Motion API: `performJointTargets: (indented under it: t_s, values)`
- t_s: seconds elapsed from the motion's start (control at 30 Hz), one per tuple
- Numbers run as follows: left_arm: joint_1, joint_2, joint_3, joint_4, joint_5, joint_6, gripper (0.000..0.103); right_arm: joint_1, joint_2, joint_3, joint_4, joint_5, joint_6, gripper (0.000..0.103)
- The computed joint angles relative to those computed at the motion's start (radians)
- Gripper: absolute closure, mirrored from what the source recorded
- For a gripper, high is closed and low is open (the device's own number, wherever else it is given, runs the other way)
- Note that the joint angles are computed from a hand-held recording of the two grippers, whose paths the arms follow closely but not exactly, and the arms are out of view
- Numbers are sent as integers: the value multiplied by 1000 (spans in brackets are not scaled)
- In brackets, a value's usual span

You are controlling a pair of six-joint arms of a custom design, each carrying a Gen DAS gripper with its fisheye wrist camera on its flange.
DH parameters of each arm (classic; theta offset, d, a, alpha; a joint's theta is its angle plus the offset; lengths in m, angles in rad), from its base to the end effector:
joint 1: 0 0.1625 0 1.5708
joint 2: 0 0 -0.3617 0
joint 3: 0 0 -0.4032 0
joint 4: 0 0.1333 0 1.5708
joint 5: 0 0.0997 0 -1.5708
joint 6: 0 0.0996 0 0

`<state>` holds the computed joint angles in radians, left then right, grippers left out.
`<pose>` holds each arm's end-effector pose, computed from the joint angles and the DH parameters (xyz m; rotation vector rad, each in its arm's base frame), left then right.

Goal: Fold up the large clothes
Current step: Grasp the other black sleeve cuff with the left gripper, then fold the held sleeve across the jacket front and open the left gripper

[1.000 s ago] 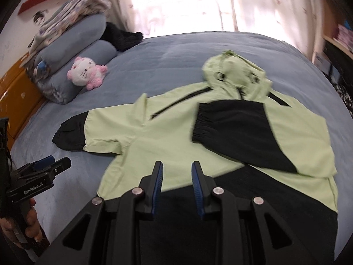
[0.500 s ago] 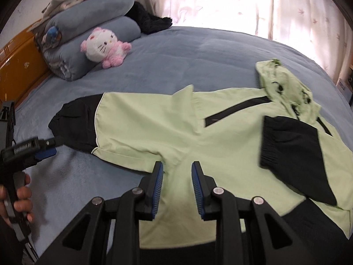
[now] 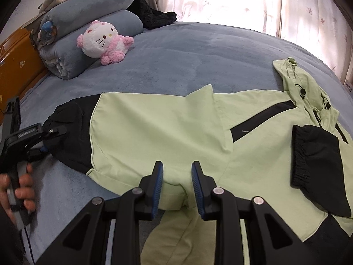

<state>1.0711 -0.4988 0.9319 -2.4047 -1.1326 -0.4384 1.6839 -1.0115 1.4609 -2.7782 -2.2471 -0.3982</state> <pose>-0.2343 -0.7956 0.1222 -0.0411 2.8267 -0.7960 0.1474 -0.6685 0.3061 0.2659 -2.2717 0.7798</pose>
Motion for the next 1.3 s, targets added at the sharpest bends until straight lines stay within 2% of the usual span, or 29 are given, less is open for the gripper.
performJointTargets:
  t_s: [0.03,0.1,0.17,0.23,0.37,0.53,0.6,0.77,0.9,0.97,1.07,1.1,1.17,1.23,1.27,1.3]
  values:
    - [-1,10,-18,16,23,-1,93,-1,-3,3,3,1,2,77]
    - [-6,20,-35,25,40,-9,97,-5,-24,22,14,10,13,77]
    - [-24,18,-35,29,89,20,99,-9,-48,44,16,16,20,77]
    - [-59,24,-39,19,138,65,101,-13,-80,69,21,25,32,77]
    - [-144,21,-36,-34,159,167,101,-23,-163,130,22,44,65,77]
    - [-248,58,-87,-37,101,248,101,-41,-294,221,14,70,116,77]
    - [-288,84,-110,-21,47,260,101,-54,-352,261,7,82,135,77]
    - [-363,158,-127,24,-18,256,101,-104,-493,345,19,101,200,76]
    - [-398,272,-201,128,-93,179,101,-152,-575,388,21,95,208,76]
    - [-410,315,-220,170,-101,146,101,-173,-600,398,27,84,208,76]
    - [-424,366,-233,215,-65,125,101,-214,-643,409,72,103,224,76]
    - [-429,388,-253,248,-50,116,99,-227,-653,411,89,114,227,76]
    - [-427,405,-272,283,-57,103,85,-246,-672,416,112,137,227,76]
    - [-421,381,-242,279,-98,88,57,-258,-686,419,131,169,221,76]
    - [-419,356,-211,267,-118,81,48,-260,-689,419,134,177,216,76]
    - [-419,339,-191,252,-135,70,35,-261,-693,423,133,183,210,76]
